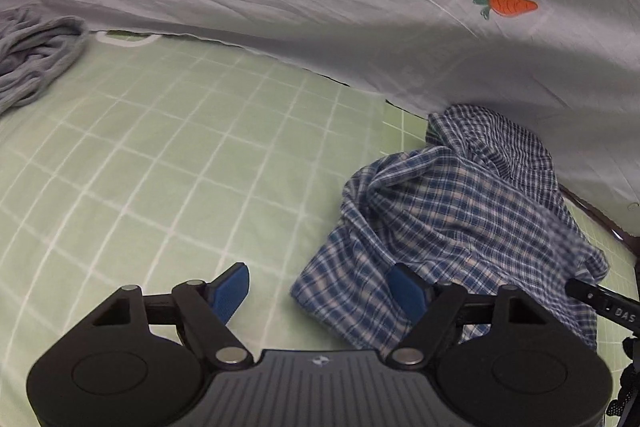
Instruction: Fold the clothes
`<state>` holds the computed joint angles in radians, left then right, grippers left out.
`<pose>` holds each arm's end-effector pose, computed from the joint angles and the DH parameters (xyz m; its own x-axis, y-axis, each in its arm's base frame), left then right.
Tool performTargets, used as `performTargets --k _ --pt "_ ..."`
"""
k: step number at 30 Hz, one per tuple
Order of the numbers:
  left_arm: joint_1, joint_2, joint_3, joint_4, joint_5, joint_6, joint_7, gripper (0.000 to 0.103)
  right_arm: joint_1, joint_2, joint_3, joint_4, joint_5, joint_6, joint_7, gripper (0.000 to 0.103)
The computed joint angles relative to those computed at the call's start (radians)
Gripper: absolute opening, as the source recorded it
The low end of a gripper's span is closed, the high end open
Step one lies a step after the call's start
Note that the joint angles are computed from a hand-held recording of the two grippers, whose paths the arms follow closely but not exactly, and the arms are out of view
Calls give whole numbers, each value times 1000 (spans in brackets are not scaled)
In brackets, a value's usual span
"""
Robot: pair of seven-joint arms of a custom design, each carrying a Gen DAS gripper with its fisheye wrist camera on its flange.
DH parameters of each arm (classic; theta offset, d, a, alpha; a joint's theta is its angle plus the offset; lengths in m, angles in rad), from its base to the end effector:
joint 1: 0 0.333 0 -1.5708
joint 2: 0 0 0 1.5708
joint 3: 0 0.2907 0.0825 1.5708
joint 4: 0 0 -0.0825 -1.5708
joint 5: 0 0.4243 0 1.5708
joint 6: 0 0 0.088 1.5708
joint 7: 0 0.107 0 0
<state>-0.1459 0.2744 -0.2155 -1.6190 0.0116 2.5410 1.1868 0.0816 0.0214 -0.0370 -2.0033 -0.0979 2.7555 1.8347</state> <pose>0.6793 -0.2402 0.5060 -0.0415 -0.9617 0.2711 -0.8296 -0.1181 -0.5457 0.6422 0.0328 0.4889 -0.1083 -0.9903 -0.0875 -0.7351 0.1390 -0.6636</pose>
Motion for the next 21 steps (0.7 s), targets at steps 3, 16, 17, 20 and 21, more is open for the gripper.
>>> performTargets --k 3,16,17,20,21 --pt "-3 30 -4 24 1 9 16 78 2 25 4 20 53 -13 -78 39" --pt "45 -35 -56 -48 -180 154 131 2 -9 -68 6 -64 45 125 40 11" --pt "50 -51 -60 -58 -207 171 144 2 -14 -78 9 -70 41 136 55 8" --pt "51 -101 -60 -87 -271 220 165 2 -24 -103 16 -81 66 174 56 7" --pt "49 -117 -57 -96 -286 237 165 2 -21 -106 16 -78 98 187 38 7"
